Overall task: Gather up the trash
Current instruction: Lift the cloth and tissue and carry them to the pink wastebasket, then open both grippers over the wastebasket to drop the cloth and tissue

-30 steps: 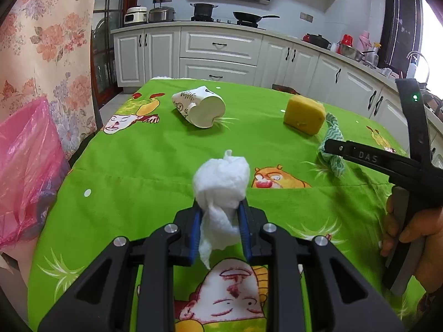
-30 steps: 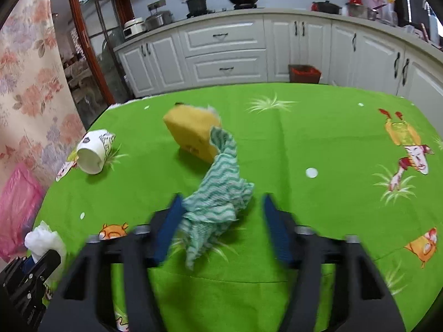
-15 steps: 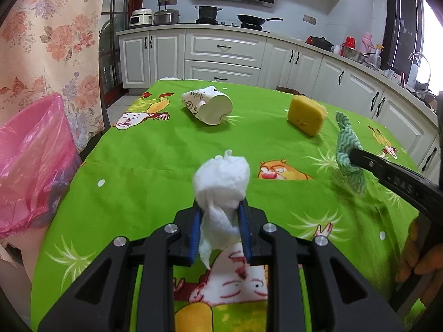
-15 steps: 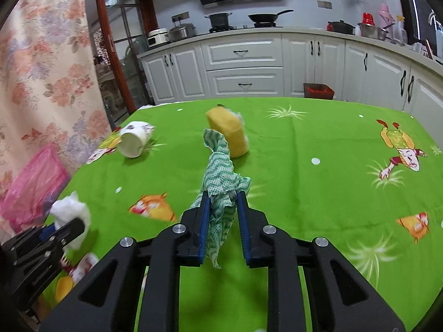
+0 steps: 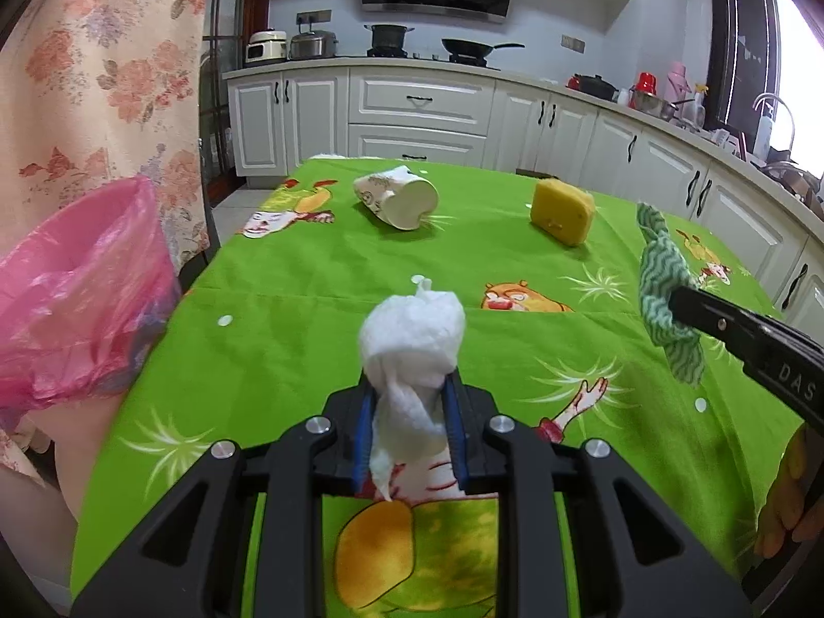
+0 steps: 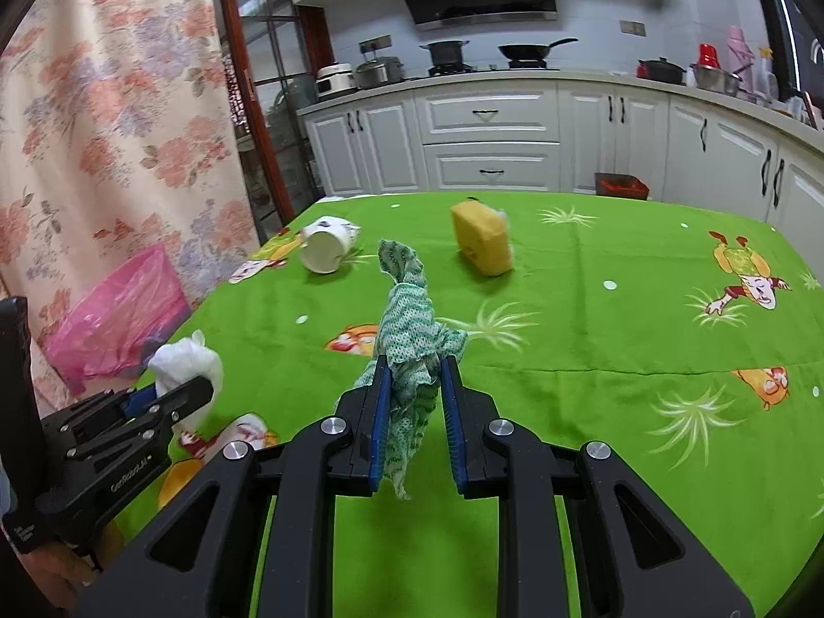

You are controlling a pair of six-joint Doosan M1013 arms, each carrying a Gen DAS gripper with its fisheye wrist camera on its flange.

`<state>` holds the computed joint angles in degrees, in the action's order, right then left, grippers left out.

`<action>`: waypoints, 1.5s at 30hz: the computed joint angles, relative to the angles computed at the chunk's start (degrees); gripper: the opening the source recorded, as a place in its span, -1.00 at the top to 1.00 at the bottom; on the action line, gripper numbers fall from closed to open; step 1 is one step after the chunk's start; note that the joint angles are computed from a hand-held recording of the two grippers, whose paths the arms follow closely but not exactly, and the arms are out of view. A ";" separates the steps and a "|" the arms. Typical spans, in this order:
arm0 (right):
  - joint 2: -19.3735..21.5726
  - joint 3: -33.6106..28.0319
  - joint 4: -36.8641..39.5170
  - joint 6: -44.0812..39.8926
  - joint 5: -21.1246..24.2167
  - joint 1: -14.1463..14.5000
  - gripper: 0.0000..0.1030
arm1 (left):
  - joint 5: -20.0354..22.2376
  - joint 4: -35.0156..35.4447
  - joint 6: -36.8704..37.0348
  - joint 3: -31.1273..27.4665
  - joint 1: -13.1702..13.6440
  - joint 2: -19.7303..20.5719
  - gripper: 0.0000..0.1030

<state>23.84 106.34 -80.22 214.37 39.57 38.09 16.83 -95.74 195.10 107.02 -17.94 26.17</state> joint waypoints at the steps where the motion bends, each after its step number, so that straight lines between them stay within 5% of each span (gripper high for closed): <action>1: -0.02 -0.13 -0.17 -0.29 -0.12 0.23 0.60 | 0.05 -1.13 1.07 0.26 0.23 -0.21 0.55; 27: 4.54 -9.60 -4.06 -10.59 -6.25 2.67 0.60 | 2.54 -38.81 39.08 3.97 6.11 -4.24 0.53; 35: 7.75 -16.30 -4.89 -16.28 -13.36 1.21 0.59 | 1.32 -41.50 39.96 0.83 9.57 -3.73 0.51; 41: 11.06 -22.73 -2.11 -23.72 -19.17 0.08 0.59 | -0.82 -31.72 28.22 -4.24 12.58 -2.06 0.47; 45: 13.43 -27.11 3.42 -31.11 -21.37 -0.56 0.59 | -2.85 -31.48 26.18 -7.89 13.96 0.03 0.46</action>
